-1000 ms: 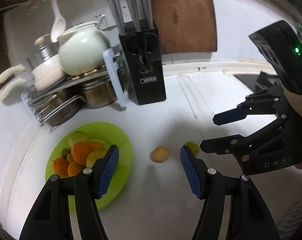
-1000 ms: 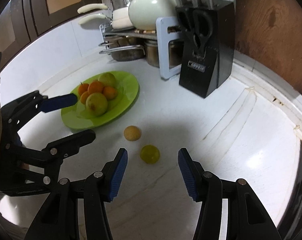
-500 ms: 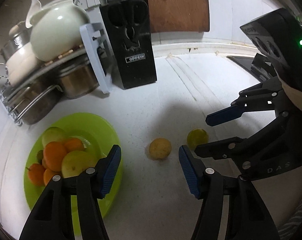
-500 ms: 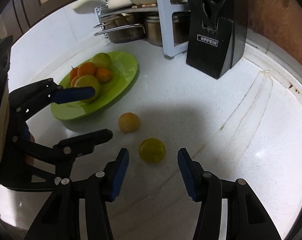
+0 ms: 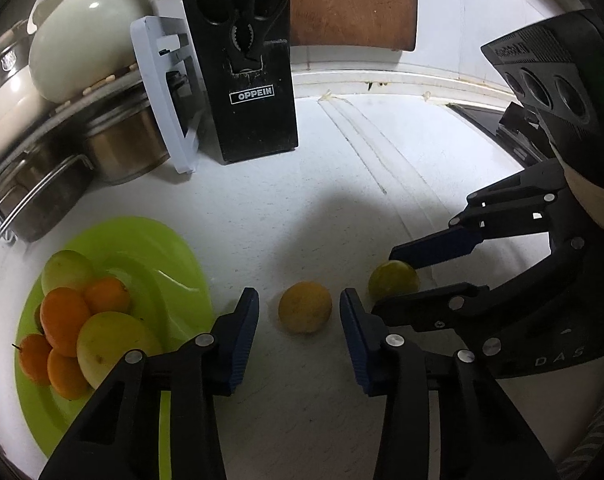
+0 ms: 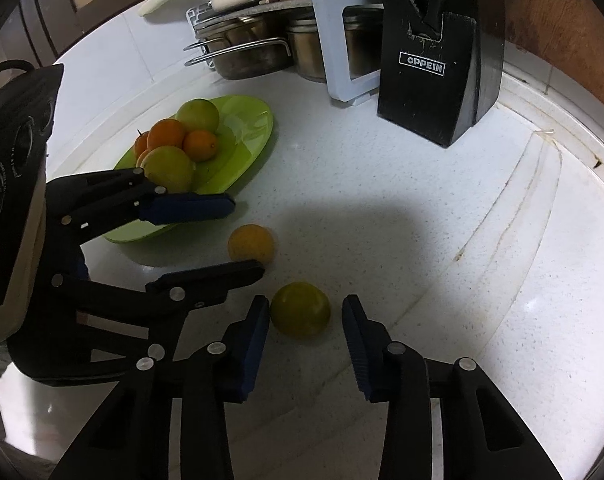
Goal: Organize fruits
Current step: 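Close left gripper on the yellow fruit while right gripper closes on the yellow-green fruit, then carry both small fruits over the plate and open left gripper to drop its fruit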
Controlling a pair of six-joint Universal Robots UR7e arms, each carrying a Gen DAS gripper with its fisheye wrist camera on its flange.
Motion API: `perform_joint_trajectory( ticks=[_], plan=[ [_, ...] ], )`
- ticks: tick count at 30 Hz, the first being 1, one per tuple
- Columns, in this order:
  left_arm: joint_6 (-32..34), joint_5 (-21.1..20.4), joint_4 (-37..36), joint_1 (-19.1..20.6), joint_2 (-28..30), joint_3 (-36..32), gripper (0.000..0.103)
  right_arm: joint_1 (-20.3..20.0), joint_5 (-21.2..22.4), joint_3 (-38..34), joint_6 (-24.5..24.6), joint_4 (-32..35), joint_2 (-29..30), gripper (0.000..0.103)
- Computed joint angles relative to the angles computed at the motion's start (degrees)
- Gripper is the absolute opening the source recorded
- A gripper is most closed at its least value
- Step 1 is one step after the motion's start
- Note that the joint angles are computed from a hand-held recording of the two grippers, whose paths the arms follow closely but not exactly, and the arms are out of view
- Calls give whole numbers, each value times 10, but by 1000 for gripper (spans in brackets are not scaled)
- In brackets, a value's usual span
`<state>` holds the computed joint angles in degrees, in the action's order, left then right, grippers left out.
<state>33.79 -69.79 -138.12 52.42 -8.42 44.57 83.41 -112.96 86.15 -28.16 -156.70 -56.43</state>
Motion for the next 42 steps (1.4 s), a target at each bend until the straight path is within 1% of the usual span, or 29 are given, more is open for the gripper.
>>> perform_joint_trajectory(
  ticks=[3, 5, 10, 14, 21, 31, 37, 42],
  plan=[
    [-8, -6, 12, 0, 3, -7, 35, -2, 7, 0, 1, 5, -2, 32],
    [-11, -5, 11, -1, 5, -9, 29, -2, 9, 3, 2, 3, -3, 31],
    [-31, -4, 13, -2, 6, -11, 28, -2, 12, 6, 9, 2, -6, 31],
    [-58, 5, 1, -5, -5, 7, 28, -2, 13, 12, 10, -6, -10, 31],
    [-111, 20, -43, -13, -43, 71, 28, 2, 20, 30, 9, -21, -24, 31],
    [-178, 53, -140, -31, -112, 190, 28, 20, 44, 53, -17, -46, -45, 31],
    [-207, 80, -188, -41, -149, 247, 28, 34, 57, 69, -28, -58, -54, 31],
    [-227, 112, -215, -48, -169, 275, 28, 43, 65, 75, -34, -62, -57, 31]
  ],
)
